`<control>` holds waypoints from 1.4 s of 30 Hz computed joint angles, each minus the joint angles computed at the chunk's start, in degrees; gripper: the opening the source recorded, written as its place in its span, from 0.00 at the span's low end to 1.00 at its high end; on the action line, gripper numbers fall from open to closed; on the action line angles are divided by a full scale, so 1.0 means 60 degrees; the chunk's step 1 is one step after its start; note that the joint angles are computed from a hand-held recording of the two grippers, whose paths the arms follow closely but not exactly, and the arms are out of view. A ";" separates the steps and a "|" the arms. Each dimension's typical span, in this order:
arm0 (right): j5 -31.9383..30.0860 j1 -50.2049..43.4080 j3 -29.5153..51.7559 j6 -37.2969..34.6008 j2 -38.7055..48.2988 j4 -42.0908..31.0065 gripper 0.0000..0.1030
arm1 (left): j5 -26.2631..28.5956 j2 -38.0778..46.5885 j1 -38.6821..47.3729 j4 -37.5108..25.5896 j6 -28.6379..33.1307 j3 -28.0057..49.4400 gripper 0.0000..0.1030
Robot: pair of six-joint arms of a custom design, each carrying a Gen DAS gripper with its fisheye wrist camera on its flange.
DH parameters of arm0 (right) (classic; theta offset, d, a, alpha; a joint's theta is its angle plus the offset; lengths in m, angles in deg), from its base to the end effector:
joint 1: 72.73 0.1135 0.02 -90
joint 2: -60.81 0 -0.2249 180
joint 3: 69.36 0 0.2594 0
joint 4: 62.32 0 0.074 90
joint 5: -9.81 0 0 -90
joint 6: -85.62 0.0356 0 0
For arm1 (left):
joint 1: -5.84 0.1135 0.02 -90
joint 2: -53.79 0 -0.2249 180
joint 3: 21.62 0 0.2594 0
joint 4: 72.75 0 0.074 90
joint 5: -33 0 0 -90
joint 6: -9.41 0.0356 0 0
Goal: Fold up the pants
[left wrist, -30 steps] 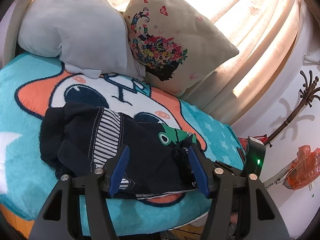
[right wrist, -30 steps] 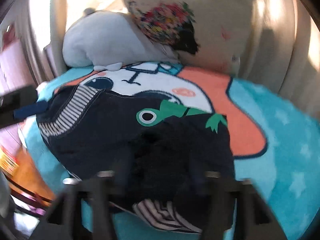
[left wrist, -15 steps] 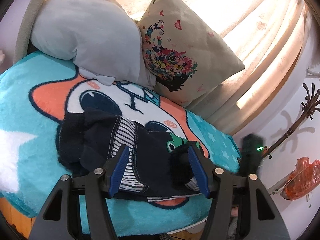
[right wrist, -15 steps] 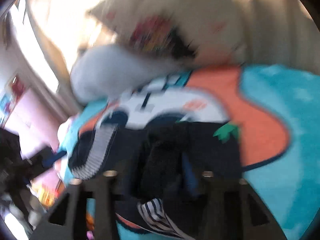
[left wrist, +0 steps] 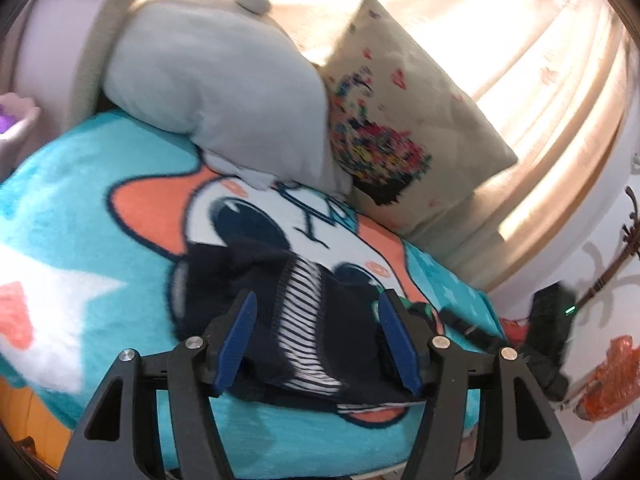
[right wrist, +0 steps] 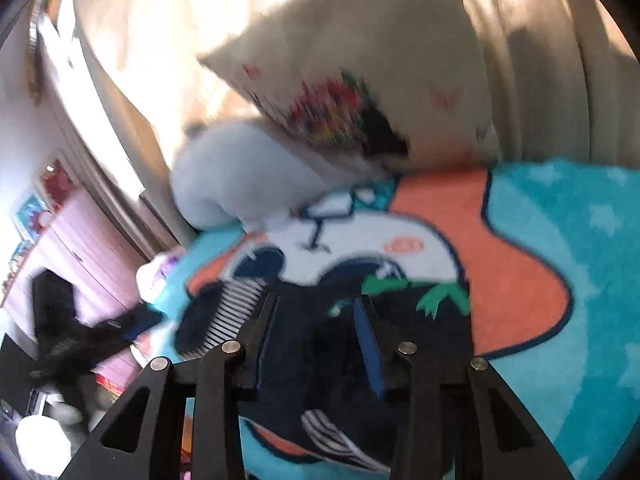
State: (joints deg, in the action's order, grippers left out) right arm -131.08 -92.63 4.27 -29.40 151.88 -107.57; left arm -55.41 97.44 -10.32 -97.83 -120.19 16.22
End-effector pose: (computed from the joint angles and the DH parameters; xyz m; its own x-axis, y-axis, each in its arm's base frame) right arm 0.3065 -0.0816 0.1749 -0.7063 -0.0281 -0.7073 -0.4621 0.7752 0.4307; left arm 0.2008 -0.0592 0.1862 -0.5719 -0.4977 -0.6521 -0.0823 0.8258 -0.5580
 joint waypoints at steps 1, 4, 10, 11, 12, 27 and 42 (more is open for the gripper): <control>0.0266 0.0258 -0.0038 0.0031 0.0247 0.0092 0.39 | -0.0146 -0.0355 0.0146 -0.0280 0.0016 -0.0082 0.61; 0.1622 0.1053 -0.0404 0.0273 0.0878 0.0883 0.40 | -0.0221 -0.1006 0.0751 -0.0966 -0.0039 -0.0222 0.63; 0.1387 0.0786 -0.0286 -0.0330 0.0393 0.0299 0.46 | 0.0468 -0.1345 0.2251 -0.1310 -0.0299 -0.0744 0.63; 0.1291 0.0684 -0.0282 -0.0435 0.0130 0.0119 0.50 | 0.0544 -0.1311 0.2379 -0.1309 -0.0328 -0.0774 0.63; 0.1138 0.0627 -0.0301 -0.0517 -0.0164 -0.0049 0.56 | 0.0653 -0.1297 0.2589 -0.1321 -0.0361 -0.0840 0.63; 0.1707 0.5185 0.2836 -0.0251 0.1431 -0.3250 0.77 | 0.1847 -0.3165 0.5086 -0.2500 0.0320 -0.1810 0.63; 0.8012 0.8828 0.4458 0.1231 0.3594 -0.1746 0.73 | 0.4141 -0.4388 0.7553 -0.2891 0.1677 -0.2704 0.63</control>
